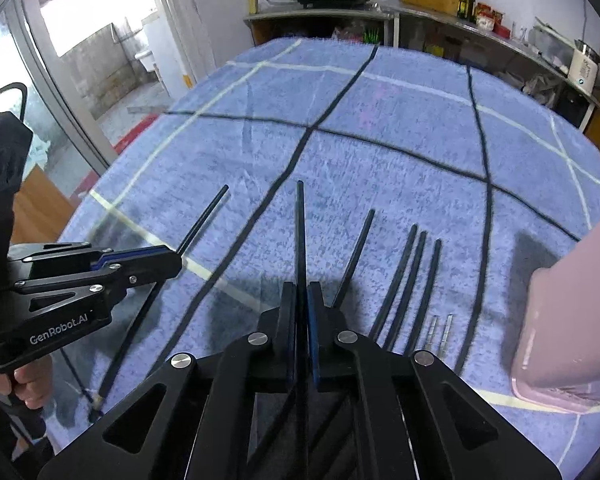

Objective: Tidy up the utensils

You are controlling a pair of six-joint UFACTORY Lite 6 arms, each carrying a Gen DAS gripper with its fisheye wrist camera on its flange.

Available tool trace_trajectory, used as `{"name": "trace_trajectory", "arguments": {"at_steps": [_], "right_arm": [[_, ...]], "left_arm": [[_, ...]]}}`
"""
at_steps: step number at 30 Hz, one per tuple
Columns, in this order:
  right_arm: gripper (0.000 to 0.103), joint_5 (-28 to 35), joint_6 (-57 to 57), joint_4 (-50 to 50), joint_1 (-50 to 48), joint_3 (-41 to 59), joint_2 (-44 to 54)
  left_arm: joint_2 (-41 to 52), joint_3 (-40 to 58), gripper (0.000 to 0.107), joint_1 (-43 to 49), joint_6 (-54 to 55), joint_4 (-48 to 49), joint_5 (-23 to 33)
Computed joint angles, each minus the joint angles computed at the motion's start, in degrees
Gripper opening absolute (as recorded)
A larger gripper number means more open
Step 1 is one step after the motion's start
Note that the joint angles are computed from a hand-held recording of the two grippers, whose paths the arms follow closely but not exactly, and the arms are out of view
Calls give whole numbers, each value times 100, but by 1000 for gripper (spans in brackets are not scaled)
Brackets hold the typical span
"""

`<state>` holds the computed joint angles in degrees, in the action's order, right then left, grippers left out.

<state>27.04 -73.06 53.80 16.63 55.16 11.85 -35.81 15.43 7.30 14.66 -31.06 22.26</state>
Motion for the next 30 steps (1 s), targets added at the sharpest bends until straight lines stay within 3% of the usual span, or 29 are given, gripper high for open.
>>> {"name": "trace_trajectory", "arguments": {"at_steps": [13,21,30], "right_arm": [[5,1349,-239,211,-1279,-606,-2268],[5,2240,-512,480,-2380,-832,-3219],[5,3056,-731,590,-3479,-677,-3438]], "left_arm": [[-2220,898,5,-622,-2228,1952,1817],[-2481,1655,5,-2699,-4946,4042,2290],[-1901,2330,5,-5001,-7494,6055,2803]]}}
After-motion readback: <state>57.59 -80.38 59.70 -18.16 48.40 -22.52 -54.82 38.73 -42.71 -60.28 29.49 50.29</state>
